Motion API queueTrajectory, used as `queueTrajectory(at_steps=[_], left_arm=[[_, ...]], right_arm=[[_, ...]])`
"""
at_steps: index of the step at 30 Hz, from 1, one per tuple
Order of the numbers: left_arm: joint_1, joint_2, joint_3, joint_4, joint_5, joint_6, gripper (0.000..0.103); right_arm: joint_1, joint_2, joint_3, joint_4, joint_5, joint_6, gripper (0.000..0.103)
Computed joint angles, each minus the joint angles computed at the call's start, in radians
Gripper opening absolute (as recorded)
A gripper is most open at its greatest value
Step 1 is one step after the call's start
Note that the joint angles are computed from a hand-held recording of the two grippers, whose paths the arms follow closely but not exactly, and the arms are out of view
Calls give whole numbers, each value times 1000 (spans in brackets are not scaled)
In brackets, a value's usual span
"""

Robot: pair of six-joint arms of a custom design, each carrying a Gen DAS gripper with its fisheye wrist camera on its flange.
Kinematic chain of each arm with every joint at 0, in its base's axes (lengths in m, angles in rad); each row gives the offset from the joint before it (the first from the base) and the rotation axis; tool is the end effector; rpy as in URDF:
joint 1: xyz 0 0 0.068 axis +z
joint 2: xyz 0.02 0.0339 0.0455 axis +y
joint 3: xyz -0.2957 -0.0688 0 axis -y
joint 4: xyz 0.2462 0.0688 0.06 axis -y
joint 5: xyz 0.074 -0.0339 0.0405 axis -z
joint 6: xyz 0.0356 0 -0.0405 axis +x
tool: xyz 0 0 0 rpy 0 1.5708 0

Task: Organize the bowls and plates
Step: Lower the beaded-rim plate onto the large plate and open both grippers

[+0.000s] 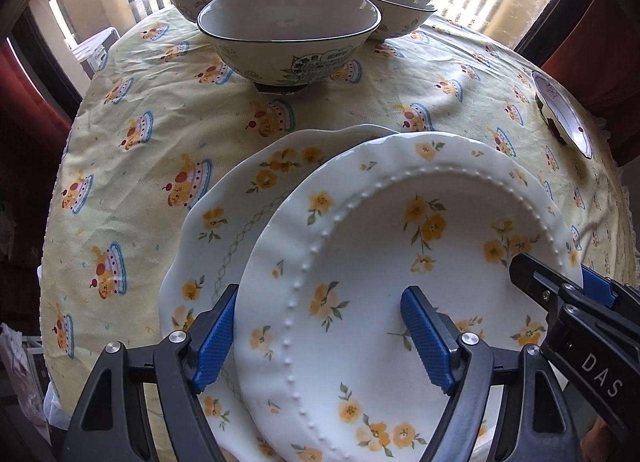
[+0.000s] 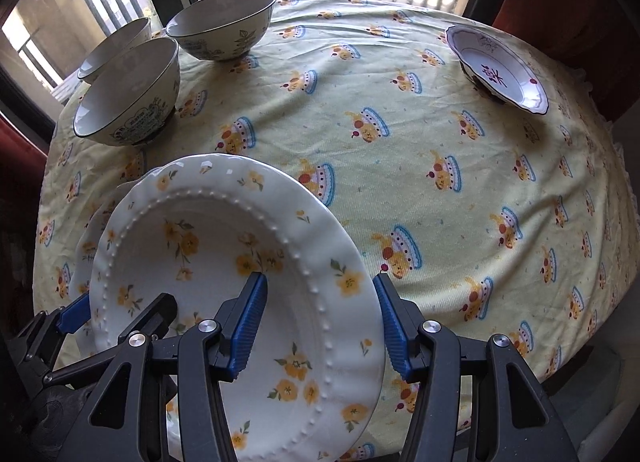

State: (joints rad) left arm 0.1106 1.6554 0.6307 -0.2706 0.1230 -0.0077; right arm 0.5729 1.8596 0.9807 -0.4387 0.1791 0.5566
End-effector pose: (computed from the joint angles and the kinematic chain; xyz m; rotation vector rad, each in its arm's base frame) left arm 0.2528 0.0237 0.1237 -0.1445 2.8528 -0.1553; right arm 0.2848 0.1762 0.1401 0.0093 2.8329 -0.0219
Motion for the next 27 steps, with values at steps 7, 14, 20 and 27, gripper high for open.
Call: queueTrajectory(at_steps=[7,14,20,27], left_arm=[[-29,-3,-8,26,-62,-43,82],[-68,16,8,17,-132,-64,86],[-66,23,32,-28,-146,-42,85],[-29,-35,35,-60,-123,36,86]], right_arm=[[-20,26,20,1,-25,-40,58],[-13,52,44,-5,-14,-59,54],[0,45,42,-9,13,-55,51],[14,12,25,-18,21,-39,45]])
